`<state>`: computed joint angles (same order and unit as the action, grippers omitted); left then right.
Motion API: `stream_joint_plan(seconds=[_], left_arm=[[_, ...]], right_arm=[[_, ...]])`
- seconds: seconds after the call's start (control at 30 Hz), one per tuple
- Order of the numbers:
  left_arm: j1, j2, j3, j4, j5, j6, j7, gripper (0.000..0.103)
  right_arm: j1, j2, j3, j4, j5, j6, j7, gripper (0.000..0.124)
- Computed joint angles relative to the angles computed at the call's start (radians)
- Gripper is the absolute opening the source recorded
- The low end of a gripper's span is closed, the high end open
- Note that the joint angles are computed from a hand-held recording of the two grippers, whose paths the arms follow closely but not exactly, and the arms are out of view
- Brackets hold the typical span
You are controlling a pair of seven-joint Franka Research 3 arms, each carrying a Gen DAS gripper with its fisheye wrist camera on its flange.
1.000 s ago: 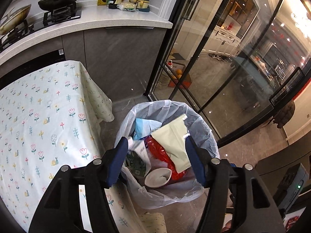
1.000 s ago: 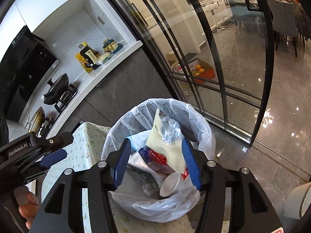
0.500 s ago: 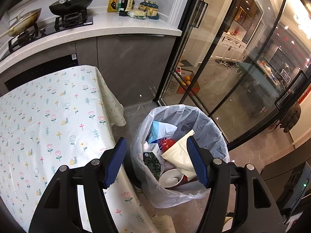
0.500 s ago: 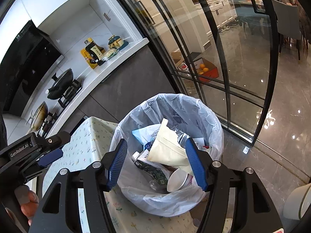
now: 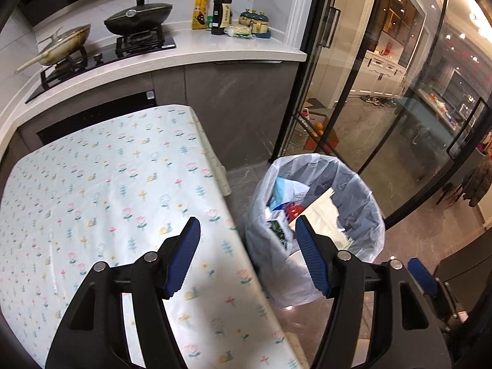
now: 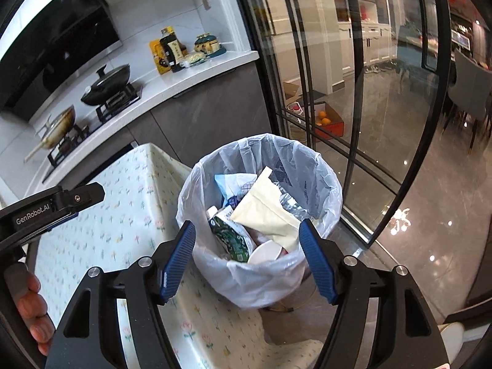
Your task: Collect trash
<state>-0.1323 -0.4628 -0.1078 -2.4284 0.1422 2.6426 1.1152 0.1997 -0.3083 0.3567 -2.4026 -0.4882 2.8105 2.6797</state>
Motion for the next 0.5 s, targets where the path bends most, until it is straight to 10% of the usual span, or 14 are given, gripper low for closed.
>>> stream_joint_plan(seconds=[0.5], left_arm=[[0.017,-0.232,-0.035,-0.172,0.109,-0.094,-0.057,0.076]], right_arm=[[0.074,-0.118,0.021,-0.051,0.076,-0.134,-0.114,0.084]])
